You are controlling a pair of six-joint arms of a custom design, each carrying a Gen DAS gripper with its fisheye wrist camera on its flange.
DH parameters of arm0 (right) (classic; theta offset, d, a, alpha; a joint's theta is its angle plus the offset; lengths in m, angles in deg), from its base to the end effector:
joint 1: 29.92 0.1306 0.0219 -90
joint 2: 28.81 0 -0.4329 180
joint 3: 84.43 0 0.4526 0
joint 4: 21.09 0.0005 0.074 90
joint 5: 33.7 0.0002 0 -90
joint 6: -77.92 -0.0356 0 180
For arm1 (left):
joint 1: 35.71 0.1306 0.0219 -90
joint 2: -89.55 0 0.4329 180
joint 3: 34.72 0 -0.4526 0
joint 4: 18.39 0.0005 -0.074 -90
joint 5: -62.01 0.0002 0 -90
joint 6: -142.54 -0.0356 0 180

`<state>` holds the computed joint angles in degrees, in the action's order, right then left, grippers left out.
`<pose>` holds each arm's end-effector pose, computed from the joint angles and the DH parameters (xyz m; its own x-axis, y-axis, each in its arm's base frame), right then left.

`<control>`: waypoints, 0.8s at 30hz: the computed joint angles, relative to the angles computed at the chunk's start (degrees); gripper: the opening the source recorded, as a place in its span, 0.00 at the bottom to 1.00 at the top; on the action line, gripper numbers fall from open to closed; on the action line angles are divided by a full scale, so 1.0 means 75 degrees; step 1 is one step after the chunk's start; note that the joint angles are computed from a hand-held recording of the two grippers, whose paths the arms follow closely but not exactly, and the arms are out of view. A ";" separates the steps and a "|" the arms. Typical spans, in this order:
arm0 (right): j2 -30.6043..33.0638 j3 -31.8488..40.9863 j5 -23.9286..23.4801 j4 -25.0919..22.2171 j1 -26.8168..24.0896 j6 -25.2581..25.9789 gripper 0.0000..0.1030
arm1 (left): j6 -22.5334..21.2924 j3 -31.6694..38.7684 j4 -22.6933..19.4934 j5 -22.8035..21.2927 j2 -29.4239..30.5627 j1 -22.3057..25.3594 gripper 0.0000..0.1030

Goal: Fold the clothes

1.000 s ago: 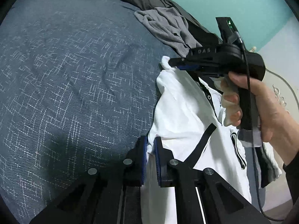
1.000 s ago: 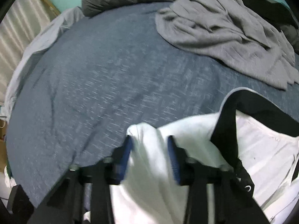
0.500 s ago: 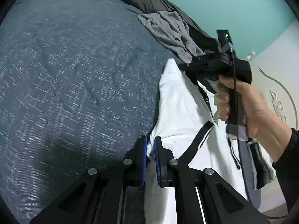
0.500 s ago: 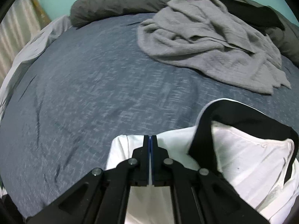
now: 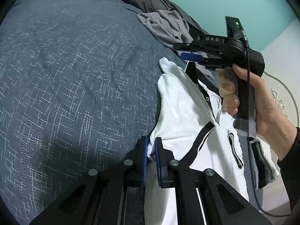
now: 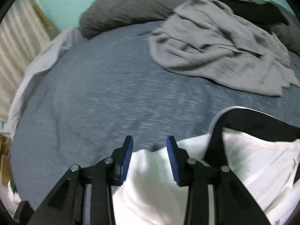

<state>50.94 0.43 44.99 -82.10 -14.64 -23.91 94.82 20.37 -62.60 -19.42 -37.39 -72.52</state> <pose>0.4387 0.1266 0.5066 -0.8565 -0.0256 -0.5154 -0.1930 0.9422 0.2739 0.2326 -0.1813 0.4192 -0.8558 -0.1904 -0.4810 0.1421 0.8074 -0.5726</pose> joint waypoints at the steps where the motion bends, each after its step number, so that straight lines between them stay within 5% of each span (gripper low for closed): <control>1: 0.0034 0.0028 -0.0027 -0.0066 0.0122 0.0170 0.36 | 0.0004 0.0004 -0.0004 -0.0016 0.0002 -0.0014 0.08; 4: 0.0191 0.0047 0.0231 -0.0407 0.0411 0.0695 0.36 | 0.0035 -0.0011 -0.0022 -0.0013 -0.0029 -0.0028 0.08; 6: 0.0342 0.0084 0.0440 -0.0528 0.0596 0.0942 0.13 | 0.0034 -0.0010 -0.0002 0.0004 -0.0009 -0.0010 0.08; 9: 0.0378 0.0029 0.0583 -0.0605 0.0639 0.0888 0.02 | 0.0044 -0.0006 0.0018 0.0016 0.0004 -0.0003 0.08; 17: 0.0188 -0.0159 0.0977 0.0119 0.0311 -0.0030 0.02 | 0.0096 -0.0016 -0.0026 -0.0055 -0.0045 -0.0072 0.08; 24: 0.0273 -0.0354 0.0374 -0.0004 0.0055 -0.0530 0.02 | 0.0148 -0.0006 -0.0030 -0.0045 0.0009 -0.0057 0.08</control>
<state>52.98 -2.23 47.80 -82.12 -14.22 -27.89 95.93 20.33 -62.83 -19.76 -37.32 -72.95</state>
